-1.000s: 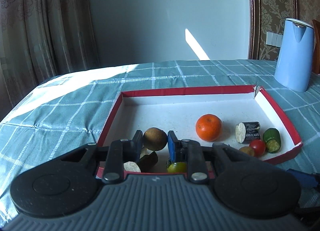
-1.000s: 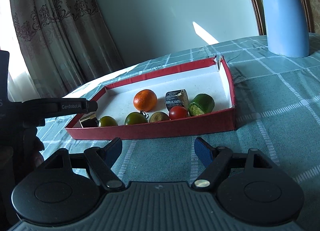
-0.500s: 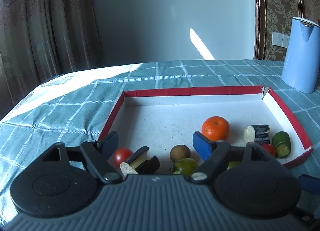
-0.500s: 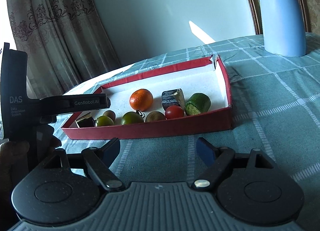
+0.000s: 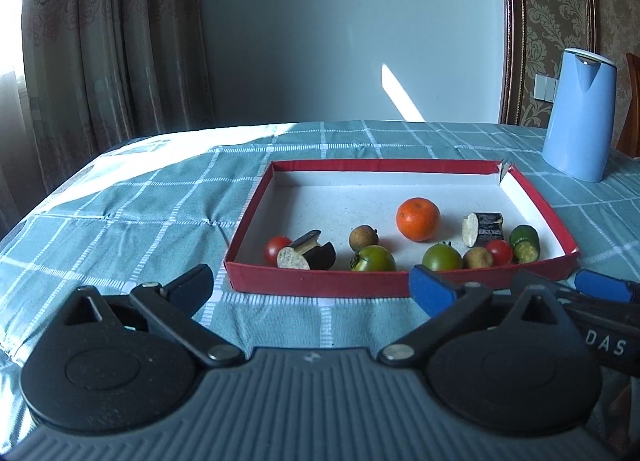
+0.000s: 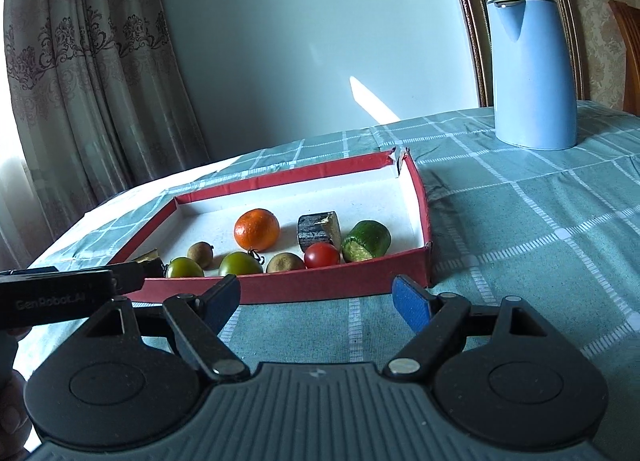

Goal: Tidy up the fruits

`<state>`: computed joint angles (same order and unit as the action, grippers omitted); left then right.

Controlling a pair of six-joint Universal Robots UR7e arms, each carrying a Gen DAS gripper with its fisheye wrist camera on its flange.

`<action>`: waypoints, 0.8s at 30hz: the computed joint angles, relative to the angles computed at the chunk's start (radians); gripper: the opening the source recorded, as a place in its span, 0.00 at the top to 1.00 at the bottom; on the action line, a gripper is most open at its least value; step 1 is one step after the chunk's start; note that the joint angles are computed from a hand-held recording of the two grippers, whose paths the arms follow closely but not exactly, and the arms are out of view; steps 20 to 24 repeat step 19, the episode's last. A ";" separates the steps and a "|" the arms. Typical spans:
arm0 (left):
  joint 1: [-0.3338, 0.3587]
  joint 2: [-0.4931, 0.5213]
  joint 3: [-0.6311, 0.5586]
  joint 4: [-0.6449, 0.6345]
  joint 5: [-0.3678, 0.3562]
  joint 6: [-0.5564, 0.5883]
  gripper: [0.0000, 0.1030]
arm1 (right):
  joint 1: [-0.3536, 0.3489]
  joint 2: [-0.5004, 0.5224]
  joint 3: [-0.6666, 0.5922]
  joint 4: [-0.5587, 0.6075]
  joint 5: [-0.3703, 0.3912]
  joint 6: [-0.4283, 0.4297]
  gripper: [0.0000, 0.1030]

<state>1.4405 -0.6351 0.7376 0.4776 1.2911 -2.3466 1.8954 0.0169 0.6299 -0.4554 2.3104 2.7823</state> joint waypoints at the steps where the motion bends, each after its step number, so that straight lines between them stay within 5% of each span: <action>1: 0.002 -0.008 0.010 -0.002 0.000 -0.002 0.00 | 0.001 0.003 -0.005 -0.004 0.005 -0.005 0.19; 24: 0.039 -0.090 0.104 -0.023 0.025 0.005 0.00 | 0.033 0.082 -0.136 0.037 0.021 -0.071 0.19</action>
